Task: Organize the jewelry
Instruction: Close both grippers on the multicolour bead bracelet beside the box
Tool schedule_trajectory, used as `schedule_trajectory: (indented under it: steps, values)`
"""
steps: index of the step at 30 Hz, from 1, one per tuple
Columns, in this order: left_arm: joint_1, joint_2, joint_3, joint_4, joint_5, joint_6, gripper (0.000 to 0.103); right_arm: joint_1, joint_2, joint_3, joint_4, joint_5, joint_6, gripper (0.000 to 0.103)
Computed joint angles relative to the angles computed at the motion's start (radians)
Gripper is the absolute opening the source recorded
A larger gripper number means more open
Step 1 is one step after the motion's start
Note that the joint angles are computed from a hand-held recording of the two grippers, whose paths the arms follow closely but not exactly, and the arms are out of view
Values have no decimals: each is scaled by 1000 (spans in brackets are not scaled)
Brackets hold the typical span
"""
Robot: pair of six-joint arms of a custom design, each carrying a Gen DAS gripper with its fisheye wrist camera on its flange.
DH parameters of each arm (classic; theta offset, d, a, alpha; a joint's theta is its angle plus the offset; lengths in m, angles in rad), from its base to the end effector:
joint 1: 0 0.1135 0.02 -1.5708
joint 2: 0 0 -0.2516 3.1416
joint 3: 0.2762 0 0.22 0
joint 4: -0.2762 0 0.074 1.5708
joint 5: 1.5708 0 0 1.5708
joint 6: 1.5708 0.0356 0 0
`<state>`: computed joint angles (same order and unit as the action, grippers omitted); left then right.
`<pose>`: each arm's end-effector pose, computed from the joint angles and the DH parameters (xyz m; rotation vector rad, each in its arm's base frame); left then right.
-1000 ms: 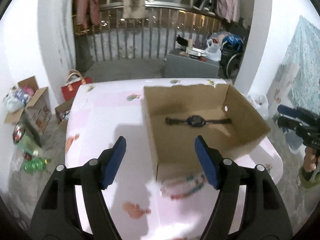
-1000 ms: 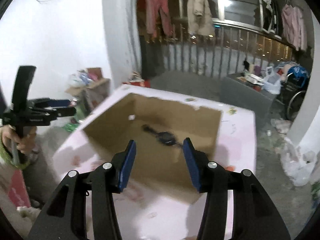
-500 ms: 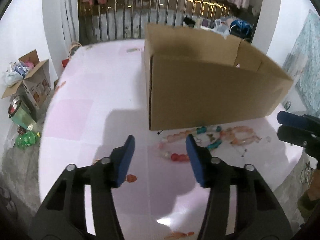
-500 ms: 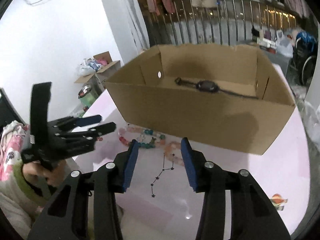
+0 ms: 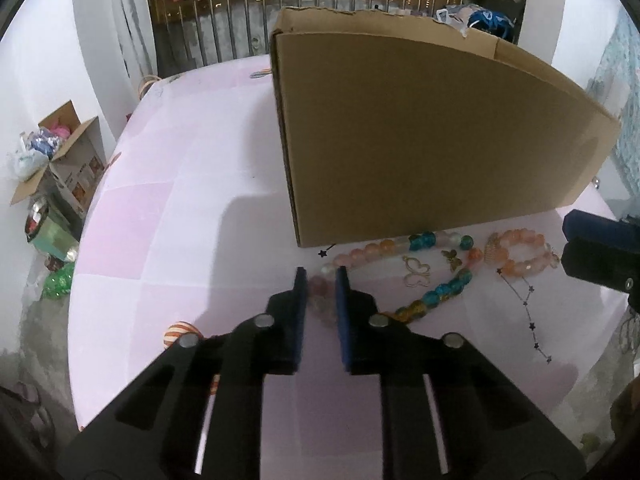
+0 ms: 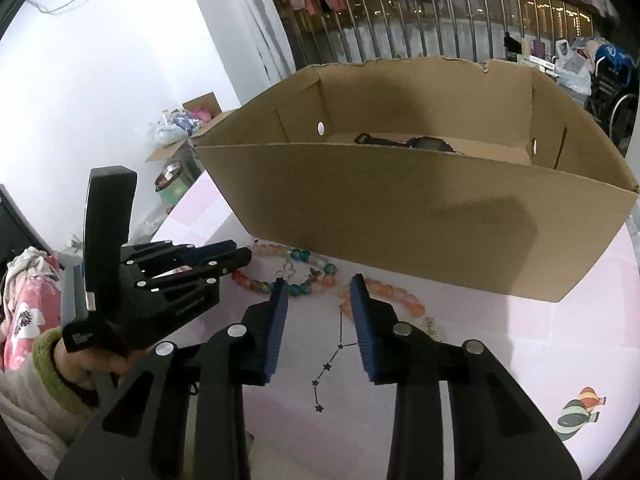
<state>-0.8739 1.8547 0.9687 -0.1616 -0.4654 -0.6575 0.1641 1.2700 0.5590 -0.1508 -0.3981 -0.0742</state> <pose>0.2200 -0.2380 0.1374 0.1101 2.4540 -0.0361 0.2094 0.0487 0.1801 -0.4637 2.3642 0.5241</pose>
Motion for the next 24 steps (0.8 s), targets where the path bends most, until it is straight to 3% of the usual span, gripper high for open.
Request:
schedule_trajectory:
  steps: [12, 18, 24]
  values:
    - [-20, -226, -159, 149, 95, -28, 9, 13, -24, -7, -3, 21, 7, 30]
    - [-27, -193, -163, 127, 77, -53, 9, 60, 49, 33, 10, 67, 4, 22]
    - [20, -155, -179, 176, 107, -52, 9, 123, 182, 106, 31, 141, -5, 19]
